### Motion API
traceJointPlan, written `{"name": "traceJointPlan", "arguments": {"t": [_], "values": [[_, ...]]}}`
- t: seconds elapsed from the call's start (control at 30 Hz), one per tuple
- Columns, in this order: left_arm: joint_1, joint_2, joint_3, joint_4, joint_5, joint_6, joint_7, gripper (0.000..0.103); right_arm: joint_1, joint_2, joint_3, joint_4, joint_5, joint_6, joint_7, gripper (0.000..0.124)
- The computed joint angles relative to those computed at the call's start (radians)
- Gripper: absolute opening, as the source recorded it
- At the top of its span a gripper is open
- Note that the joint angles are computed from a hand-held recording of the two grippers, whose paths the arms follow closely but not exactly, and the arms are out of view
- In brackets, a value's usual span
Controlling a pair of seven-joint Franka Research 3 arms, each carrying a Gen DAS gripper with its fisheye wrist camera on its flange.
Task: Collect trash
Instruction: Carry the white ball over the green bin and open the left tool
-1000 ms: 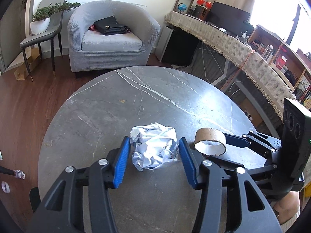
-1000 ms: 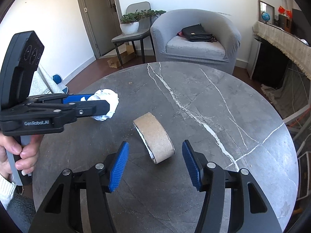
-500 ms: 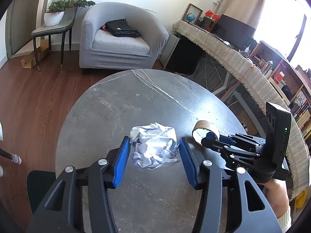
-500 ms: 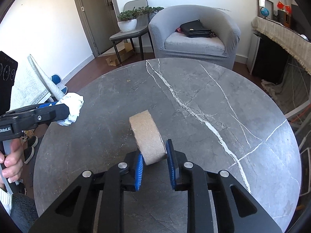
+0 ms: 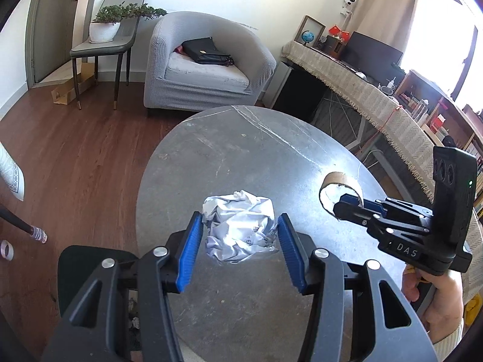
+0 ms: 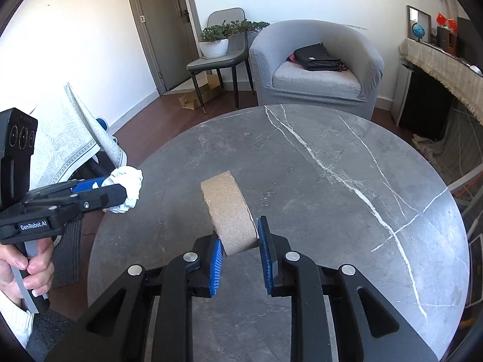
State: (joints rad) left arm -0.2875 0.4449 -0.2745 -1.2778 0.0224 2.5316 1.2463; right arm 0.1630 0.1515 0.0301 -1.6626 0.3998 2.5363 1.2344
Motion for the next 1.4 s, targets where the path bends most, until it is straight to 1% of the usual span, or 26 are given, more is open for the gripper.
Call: {"name": "traceJointPlan", "arguments": {"t": [0.1,0.2,0.33,0.43,0.53,0.73,0.9,1.07,1.2,1.3,1.4], "values": [[0.008,-0.067,0.015,-0.093,0.022,0.019,-0.012,0.053,0.012,-0.015,0.012,-0.01,0.016,0.001,0.001,0.022],[0.018,-0.126,0.031,-0.168,0.055,0.032,-0.021,0.053,0.031,-0.016,0.02,-0.01,0.005,0.001,0.012,0.022],[0.046,-0.201,0.043,-0.265,0.067,0.05,-0.032,0.053,0.055,-0.008,0.032,0.007,0.003,-0.004,0.014,0.022],[0.069,-0.25,0.051,-0.332,0.063,0.066,-0.042,0.053,0.076,0.005,0.044,0.032,-0.003,-0.005,0.01,0.022],[0.083,-0.286,0.061,-0.382,0.079,0.062,-0.051,0.053,0.094,0.035,0.057,0.078,0.007,-0.017,0.001,0.022],[0.124,-0.361,0.077,-0.509,0.051,0.074,-0.028,0.053,0.134,0.098,0.072,0.161,-0.01,-0.044,0.023,0.022],[0.147,-0.385,0.089,-0.583,0.029,0.07,0.004,0.052,0.167,0.148,0.082,0.227,-0.033,-0.064,0.047,0.022],[0.167,-0.376,0.098,-0.616,0.003,0.055,0.039,0.052,0.2,0.221,0.083,0.317,-0.077,-0.111,0.08,0.022],[0.178,-0.364,0.101,-0.629,0.006,0.039,0.056,0.052,0.225,0.282,0.085,0.396,-0.107,-0.156,0.099,0.022],[0.189,-0.356,0.102,-0.644,-0.022,0.016,0.076,0.052,0.247,0.325,0.083,0.456,-0.131,-0.19,0.114,0.022],[0.204,-0.34,0.102,-0.648,-0.08,-0.008,0.104,0.052,0.269,0.369,0.078,0.517,-0.157,-0.223,0.142,0.022]]}}
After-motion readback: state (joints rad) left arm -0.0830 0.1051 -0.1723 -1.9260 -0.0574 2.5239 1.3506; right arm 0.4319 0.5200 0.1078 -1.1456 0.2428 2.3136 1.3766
